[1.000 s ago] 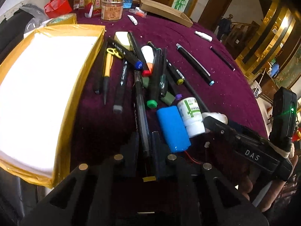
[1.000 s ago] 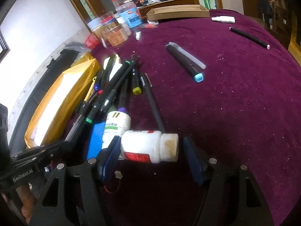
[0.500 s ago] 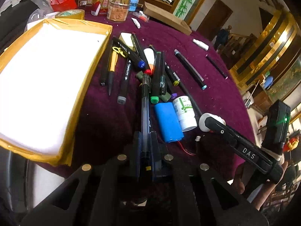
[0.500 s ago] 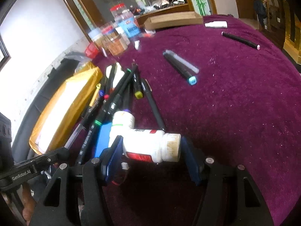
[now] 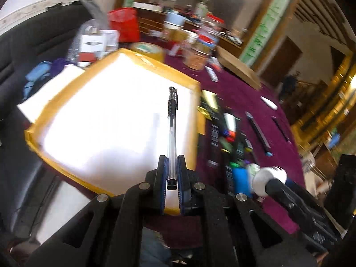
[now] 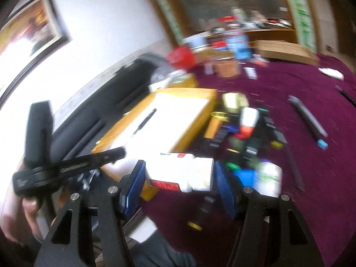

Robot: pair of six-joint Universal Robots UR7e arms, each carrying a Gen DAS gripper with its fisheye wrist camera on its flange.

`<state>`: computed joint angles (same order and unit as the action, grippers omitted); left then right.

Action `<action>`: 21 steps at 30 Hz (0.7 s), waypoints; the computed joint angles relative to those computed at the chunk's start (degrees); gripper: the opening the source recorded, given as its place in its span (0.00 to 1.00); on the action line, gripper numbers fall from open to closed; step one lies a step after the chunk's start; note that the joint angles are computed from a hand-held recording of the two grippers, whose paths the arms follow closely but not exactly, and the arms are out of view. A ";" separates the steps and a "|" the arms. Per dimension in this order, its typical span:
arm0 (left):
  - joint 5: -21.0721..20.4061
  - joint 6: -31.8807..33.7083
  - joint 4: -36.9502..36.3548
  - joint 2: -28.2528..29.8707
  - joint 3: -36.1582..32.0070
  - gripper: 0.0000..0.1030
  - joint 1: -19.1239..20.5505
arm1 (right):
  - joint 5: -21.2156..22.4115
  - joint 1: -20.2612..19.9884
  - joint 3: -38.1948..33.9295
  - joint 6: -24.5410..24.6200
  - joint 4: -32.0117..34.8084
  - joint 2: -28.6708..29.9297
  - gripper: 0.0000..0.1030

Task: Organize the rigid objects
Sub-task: 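Lower the clear pen into the tray with the left tool while the right tool sets the white bottle in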

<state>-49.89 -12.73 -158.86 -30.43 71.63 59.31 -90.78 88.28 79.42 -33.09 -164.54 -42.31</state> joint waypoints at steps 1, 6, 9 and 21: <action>0.16 -0.08 0.34 -0.01 -0.53 0.06 0.56 | -0.69 0.96 -2.30 -1.17 1.51 1.89 0.56; 1.28 0.63 2.33 0.56 -3.90 0.06 2.84 | -1.26 2.99 -12.18 -4.13 10.43 9.20 0.56; 1.25 1.78 3.26 1.38 -6.02 0.06 3.96 | -2.33 4.04 -18.63 -7.31 14.97 13.89 0.56; 6.82 2.12 6.69 5.21 -11.48 0.06 6.03 | -12.99 5.94 -27.61 -14.80 15.85 22.57 0.56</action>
